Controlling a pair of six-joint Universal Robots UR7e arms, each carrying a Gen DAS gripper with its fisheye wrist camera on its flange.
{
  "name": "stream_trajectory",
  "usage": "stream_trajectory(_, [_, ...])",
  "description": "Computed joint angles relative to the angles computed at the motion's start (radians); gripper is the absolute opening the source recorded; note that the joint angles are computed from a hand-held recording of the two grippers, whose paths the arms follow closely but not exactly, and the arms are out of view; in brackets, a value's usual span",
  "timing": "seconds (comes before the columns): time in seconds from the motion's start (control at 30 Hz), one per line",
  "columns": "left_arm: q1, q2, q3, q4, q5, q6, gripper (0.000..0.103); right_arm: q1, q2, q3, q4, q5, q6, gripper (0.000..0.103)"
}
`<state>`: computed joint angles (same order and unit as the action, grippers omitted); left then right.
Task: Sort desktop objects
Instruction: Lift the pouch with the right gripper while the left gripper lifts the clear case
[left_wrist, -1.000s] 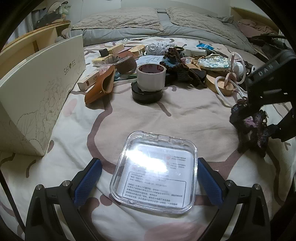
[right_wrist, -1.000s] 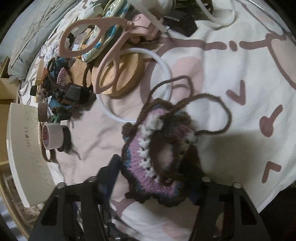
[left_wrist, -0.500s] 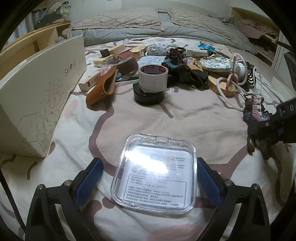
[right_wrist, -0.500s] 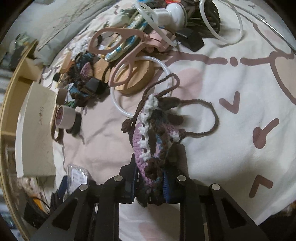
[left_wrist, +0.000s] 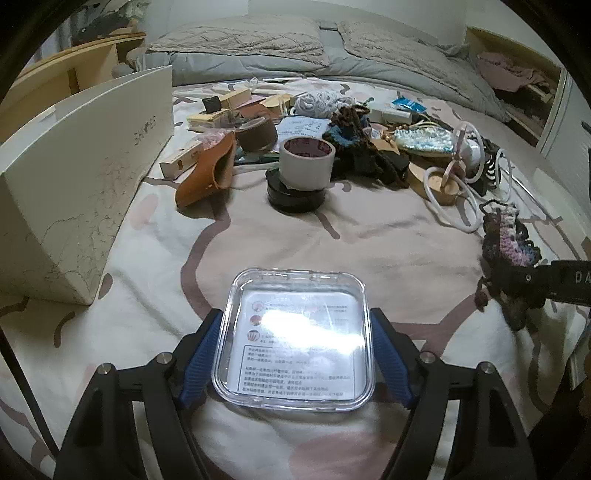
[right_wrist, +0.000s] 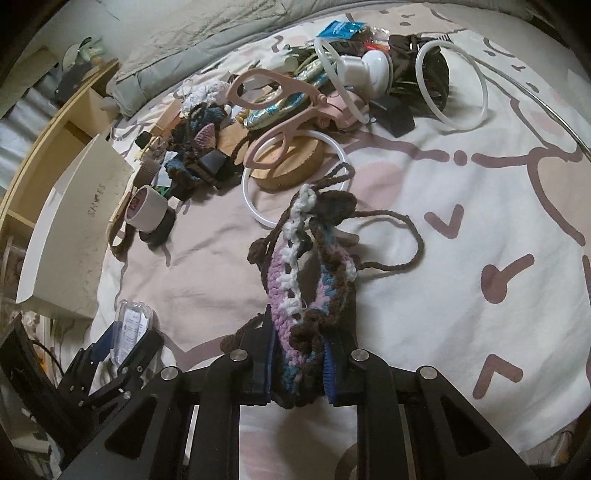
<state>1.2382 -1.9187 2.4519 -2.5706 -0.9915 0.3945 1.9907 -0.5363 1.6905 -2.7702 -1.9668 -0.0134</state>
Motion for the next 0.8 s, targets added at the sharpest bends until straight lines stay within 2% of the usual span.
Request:
stream_trajectory(0.27, [-0.003, -0.018, 0.001, -0.01, -0.001, 0.005, 0.077, 0.001, -0.021, 0.048, -0.075, 0.006, -0.034, 0.021])
stream_trajectory(0.47, [0.002, -0.011, -0.004, 0.019, 0.036, -0.034, 0.077, -0.001, -0.018, 0.051, -0.076, 0.013, -0.036, 0.021])
stream_trajectory(0.67, [-0.03, -0.031, 0.003, 0.085, 0.103, -0.041, 0.078, -0.004, -0.021, 0.055, -0.078, 0.019, -0.042, 0.021])
stream_trajectory(0.8, [-0.023, -0.018, -0.011, 0.116, 0.101, -0.061, 0.083, -0.006, -0.02, 0.056, -0.073, 0.02, -0.048, 0.021])
